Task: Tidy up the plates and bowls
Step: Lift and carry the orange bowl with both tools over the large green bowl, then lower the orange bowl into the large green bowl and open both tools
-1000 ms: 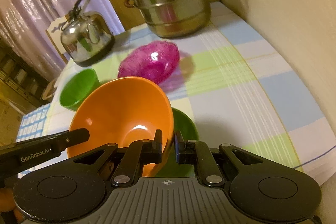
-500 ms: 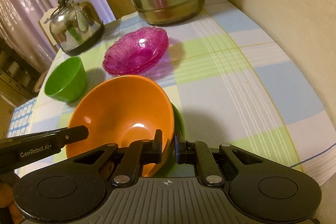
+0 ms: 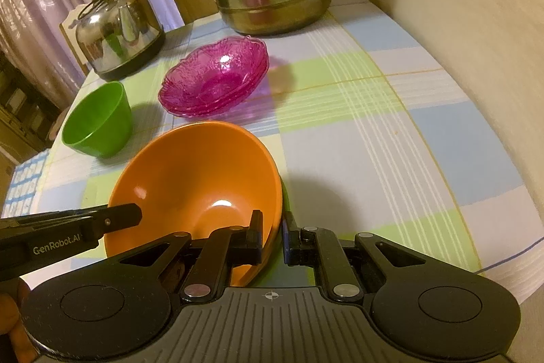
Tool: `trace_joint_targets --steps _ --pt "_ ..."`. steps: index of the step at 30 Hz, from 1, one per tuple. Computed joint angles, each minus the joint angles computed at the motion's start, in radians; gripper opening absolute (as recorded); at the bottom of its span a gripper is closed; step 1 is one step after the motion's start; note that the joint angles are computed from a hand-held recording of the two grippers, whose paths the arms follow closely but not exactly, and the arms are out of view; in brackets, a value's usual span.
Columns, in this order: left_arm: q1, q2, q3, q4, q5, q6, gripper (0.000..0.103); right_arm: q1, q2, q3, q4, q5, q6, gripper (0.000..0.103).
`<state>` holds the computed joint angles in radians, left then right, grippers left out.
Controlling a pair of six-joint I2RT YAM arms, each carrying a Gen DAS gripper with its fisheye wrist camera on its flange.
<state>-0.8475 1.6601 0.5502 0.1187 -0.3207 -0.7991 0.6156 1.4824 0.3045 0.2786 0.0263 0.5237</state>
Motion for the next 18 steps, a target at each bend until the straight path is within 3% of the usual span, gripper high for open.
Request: trace_joint_targets --steps 7,18 --pt "-0.001 0.01 0.005 -0.003 -0.004 -0.006 0.013 0.022 0.018 -0.001 0.014 0.037 -0.015 0.011" --pt "-0.005 0.018 -0.015 0.036 -0.016 -0.013 0.013 -0.008 0.021 -0.023 0.063 0.008 -0.009 0.011"
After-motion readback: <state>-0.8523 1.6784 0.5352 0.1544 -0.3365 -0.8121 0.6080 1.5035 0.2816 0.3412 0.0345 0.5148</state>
